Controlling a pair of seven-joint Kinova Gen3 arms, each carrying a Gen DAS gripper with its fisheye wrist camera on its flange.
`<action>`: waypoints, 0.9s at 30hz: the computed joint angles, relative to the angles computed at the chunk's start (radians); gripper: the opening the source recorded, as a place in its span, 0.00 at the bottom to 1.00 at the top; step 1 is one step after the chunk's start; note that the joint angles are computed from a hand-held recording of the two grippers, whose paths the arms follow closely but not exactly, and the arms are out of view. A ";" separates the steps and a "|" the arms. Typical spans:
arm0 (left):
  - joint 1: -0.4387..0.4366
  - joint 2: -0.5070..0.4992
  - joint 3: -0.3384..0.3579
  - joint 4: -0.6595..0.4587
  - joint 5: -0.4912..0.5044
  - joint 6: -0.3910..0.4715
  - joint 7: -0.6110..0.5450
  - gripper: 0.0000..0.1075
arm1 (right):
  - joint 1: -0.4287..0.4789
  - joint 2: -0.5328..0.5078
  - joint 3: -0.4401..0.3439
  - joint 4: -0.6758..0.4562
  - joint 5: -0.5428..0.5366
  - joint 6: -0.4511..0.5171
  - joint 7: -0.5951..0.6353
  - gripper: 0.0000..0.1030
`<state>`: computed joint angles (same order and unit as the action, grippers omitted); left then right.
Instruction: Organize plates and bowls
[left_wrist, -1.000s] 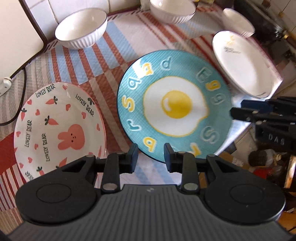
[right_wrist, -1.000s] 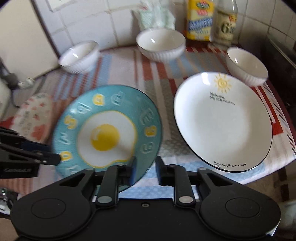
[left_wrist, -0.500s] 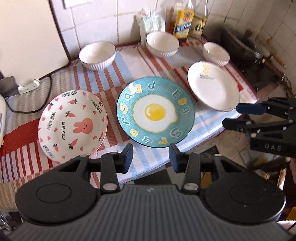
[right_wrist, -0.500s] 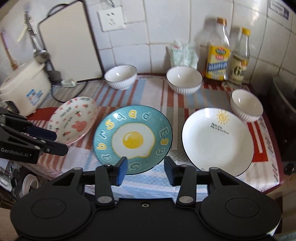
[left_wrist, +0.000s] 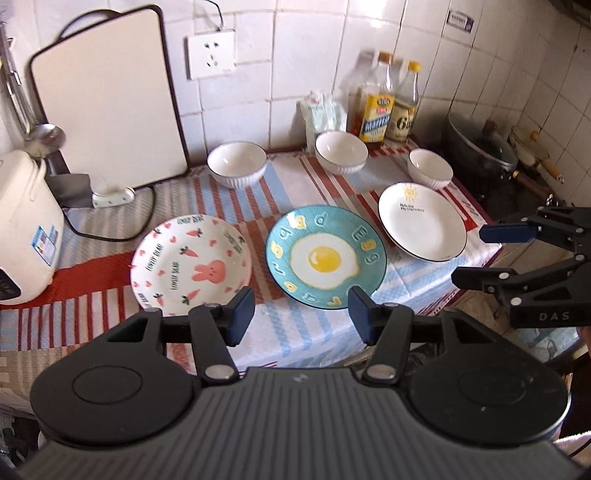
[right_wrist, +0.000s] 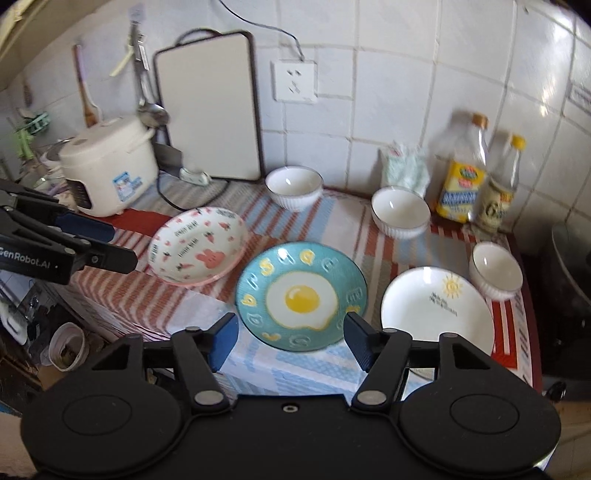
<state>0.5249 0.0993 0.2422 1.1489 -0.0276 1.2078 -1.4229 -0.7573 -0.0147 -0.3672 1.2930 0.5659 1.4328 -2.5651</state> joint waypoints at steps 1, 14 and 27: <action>-0.013 -0.012 -0.006 0.011 0.014 -0.010 -0.022 0.53 | -0.010 0.009 -0.009 -0.017 0.019 0.009 0.000 0.67; -0.272 0.003 -0.103 -0.012 0.261 0.017 -0.385 0.68 | -0.224 0.252 0.080 -0.359 0.165 0.115 -0.031 0.70; -0.451 0.139 -0.116 -0.062 0.414 0.040 -0.638 0.68 | -0.330 0.461 0.262 -0.589 0.109 0.107 -0.061 0.70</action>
<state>0.0740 0.2382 0.1261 1.0864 0.3859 1.2473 -2.0610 -1.0872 0.4460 -0.1052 0.7042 0.6752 1.5395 -2.6262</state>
